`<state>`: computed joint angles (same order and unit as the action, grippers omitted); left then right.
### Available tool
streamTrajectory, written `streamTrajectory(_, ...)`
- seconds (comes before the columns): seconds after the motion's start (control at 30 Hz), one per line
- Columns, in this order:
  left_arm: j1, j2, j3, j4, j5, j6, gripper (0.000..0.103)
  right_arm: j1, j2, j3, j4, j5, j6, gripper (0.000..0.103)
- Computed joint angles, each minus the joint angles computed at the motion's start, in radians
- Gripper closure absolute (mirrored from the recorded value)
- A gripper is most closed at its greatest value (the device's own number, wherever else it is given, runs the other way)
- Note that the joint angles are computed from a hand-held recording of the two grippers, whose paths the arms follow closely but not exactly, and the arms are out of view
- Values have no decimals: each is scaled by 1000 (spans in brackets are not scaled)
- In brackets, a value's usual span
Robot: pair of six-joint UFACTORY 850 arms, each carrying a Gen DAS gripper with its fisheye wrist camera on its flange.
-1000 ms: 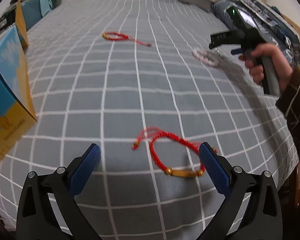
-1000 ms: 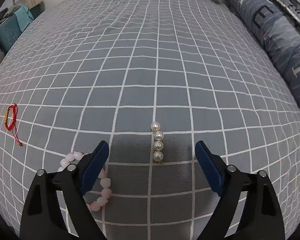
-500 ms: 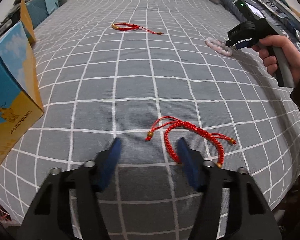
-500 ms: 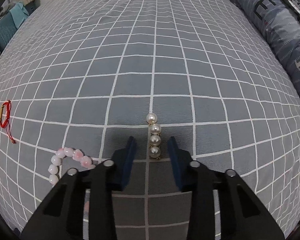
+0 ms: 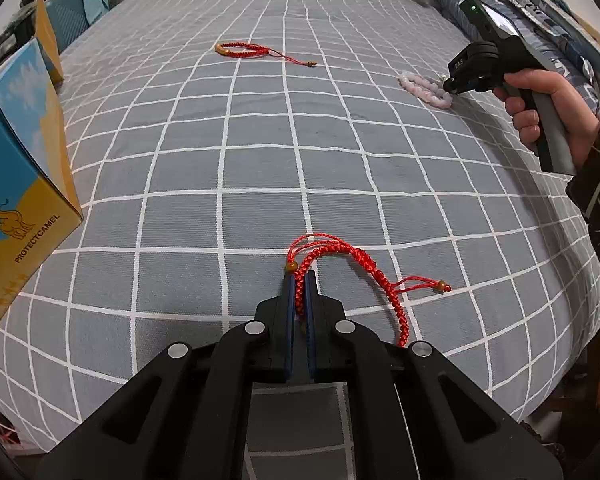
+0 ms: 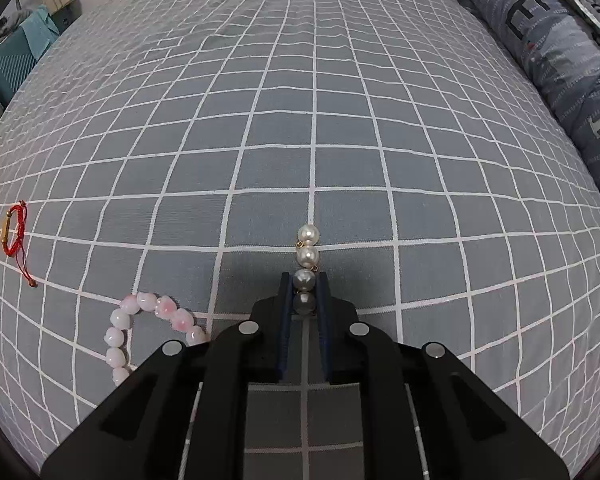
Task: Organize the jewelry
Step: 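Grasp the red braided cord bracelet with the left tool while the right tool grasps the pearl strand, then lift both held pieces and carry them over the white box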
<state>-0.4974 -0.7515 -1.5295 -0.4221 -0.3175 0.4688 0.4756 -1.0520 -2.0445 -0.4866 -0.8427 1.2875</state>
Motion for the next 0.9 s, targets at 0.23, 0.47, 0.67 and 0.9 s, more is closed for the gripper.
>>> streamTrajectory(0.23,1,8,7,-26,-2,25,99,5,19,17,-11,4,24,92)
streamTrajectory(0.47,5,20,17,-58,1,51,99,18,45,32,-43,4,51,92)
streamTrajectory(0.67,7,36,33,-100,19,91,99,36,64,39,-70,0,71,92)
streamTrajectory(0.9,10,71,56,-154,33,142,99,55,104,73,-103,3,111,92)
